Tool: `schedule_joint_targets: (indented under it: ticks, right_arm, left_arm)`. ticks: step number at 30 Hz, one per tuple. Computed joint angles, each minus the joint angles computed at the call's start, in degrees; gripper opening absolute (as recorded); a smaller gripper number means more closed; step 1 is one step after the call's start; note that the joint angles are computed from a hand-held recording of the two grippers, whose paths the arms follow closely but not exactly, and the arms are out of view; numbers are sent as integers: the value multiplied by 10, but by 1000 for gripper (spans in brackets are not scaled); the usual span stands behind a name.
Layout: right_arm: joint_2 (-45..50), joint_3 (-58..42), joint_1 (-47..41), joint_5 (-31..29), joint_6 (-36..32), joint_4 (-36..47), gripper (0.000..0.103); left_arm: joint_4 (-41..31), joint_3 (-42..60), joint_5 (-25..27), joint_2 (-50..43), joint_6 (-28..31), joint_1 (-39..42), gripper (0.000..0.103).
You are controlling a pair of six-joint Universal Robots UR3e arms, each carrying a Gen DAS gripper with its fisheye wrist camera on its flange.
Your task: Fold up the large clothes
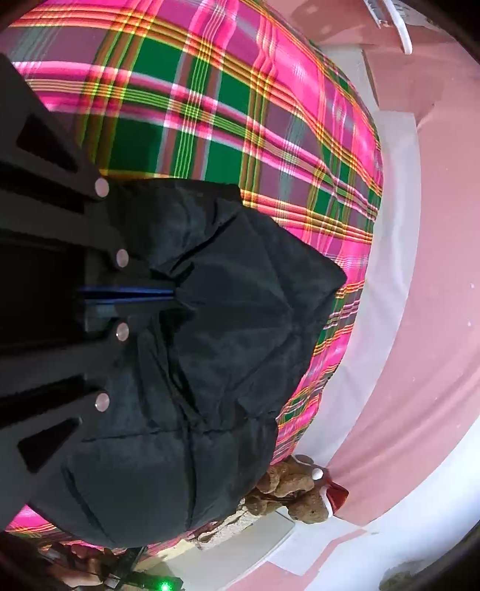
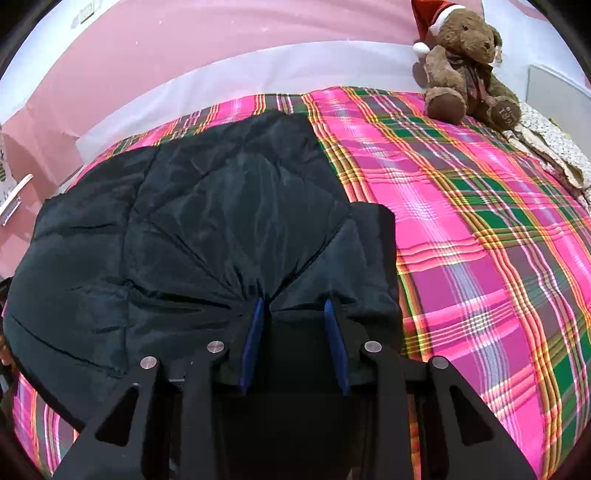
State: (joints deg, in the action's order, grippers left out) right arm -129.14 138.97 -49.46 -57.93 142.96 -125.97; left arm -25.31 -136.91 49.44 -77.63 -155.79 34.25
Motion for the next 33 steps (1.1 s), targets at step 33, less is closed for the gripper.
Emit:
schedule_joint_targets:
  ticks: [33]
  right_arm:
    - [479,-339,332,-140,247,-192,41]
  left_arm:
    - [-28,448,205,-356,-177,-369,2]
